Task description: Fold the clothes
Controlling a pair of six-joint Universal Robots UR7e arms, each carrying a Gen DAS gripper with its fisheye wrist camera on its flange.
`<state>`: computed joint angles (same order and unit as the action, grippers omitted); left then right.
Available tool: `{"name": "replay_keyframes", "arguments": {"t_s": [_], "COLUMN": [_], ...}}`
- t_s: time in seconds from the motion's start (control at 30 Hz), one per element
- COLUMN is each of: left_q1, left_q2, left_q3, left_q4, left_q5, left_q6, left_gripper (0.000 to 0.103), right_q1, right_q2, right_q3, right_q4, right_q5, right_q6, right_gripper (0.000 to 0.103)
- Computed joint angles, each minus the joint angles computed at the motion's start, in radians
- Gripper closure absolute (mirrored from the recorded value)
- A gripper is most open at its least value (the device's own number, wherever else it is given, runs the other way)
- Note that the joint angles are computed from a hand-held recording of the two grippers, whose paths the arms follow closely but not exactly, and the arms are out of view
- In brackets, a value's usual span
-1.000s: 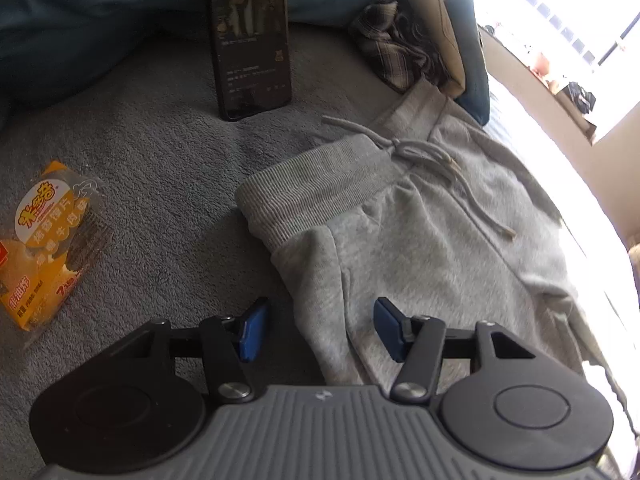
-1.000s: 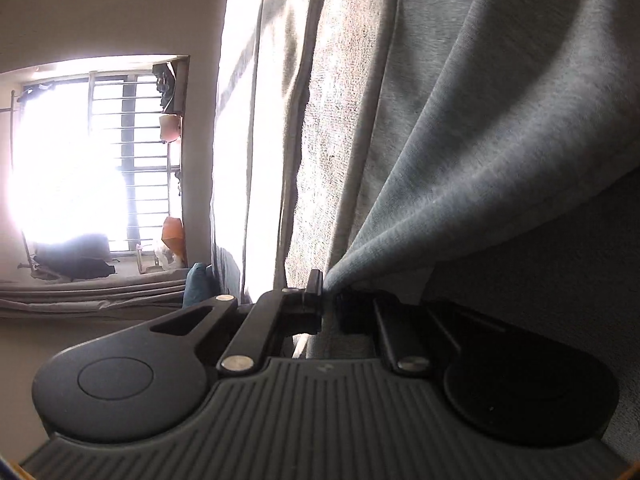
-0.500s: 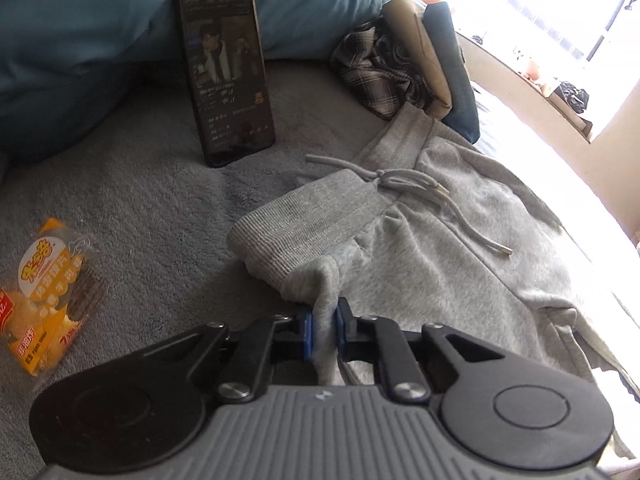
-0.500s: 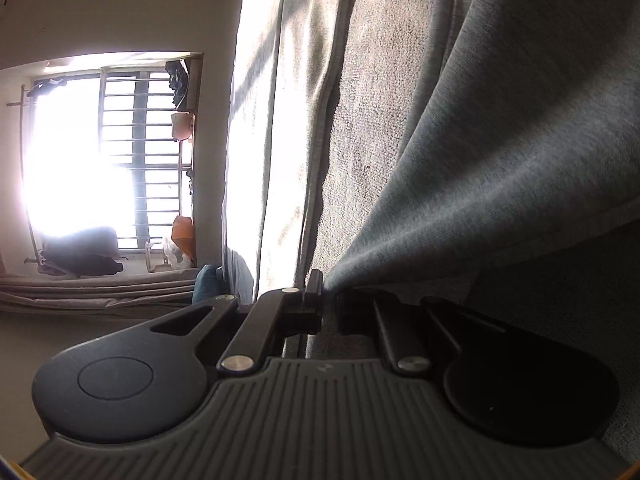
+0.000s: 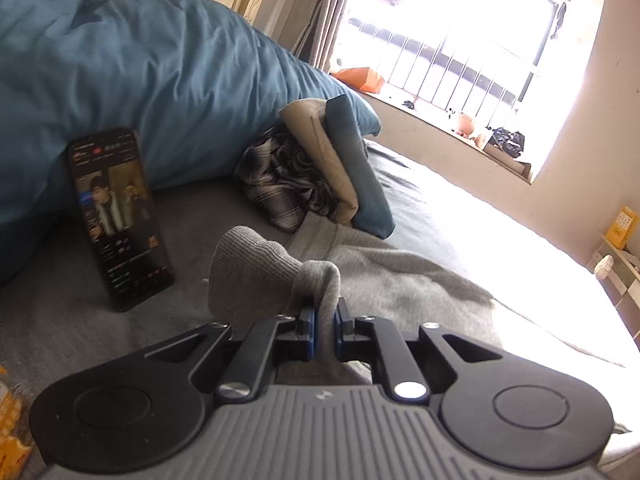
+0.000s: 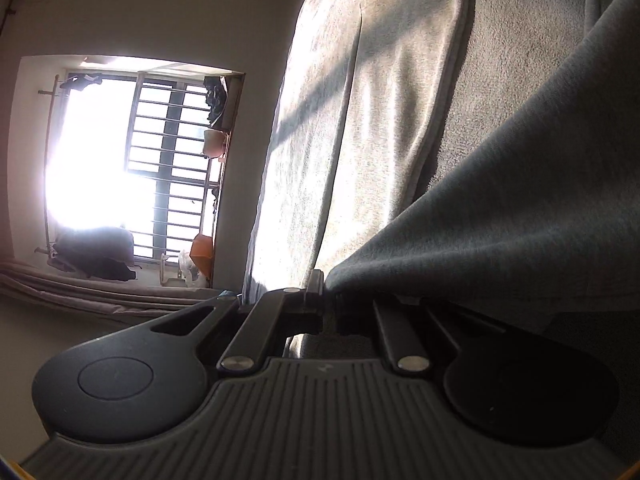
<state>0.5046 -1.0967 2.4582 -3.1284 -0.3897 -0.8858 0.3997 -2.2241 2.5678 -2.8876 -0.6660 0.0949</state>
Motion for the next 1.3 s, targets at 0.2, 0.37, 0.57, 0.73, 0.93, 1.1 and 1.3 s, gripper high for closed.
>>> {"name": "replay_keyframes", "arguments": {"t_s": [0.2,0.37,0.57,0.73,0.93,1.1,1.3], "left_q1": [0.107,0.197,0.306,0.382,0.432,0.464,0.483], "left_q2": [0.200,0.290,0.374,0.422,0.463,0.475,0.475], "left_q3": [-0.159,-0.291,-0.450,-0.561,-0.645,-0.672,-0.667], "left_q4": [-0.445,-0.577,-0.597,-0.511,-0.470,-0.452,-0.511], "left_q5": [-0.053,-0.121,-0.179,-0.218,-0.259,-0.320,-0.424], "left_q6": [0.409,0.584,0.710,0.739,0.770,0.751,0.784], "left_gripper": [0.094,0.094,0.094,0.094,0.094,0.077,0.035], "right_q1": [0.217,0.417,0.612,0.704,0.716,0.705,0.685], "right_q2": [0.187,0.348,0.552,0.708,0.832,0.901,0.879], "right_q3": [-0.097,-0.214,-0.401,-0.552,-0.644,-0.695,-0.692], "right_q4": [-0.241,-0.355,-0.386,-0.369,-0.379,-0.357,-0.250], "right_q5": [-0.208,-0.412,-0.632,-0.771,-0.861,-0.881,-0.853], "right_q6": [0.132,0.188,0.206,0.200,0.196,0.224,0.203], "right_gripper": [0.099,0.099,0.099,0.099,0.099,0.095,0.065]}}
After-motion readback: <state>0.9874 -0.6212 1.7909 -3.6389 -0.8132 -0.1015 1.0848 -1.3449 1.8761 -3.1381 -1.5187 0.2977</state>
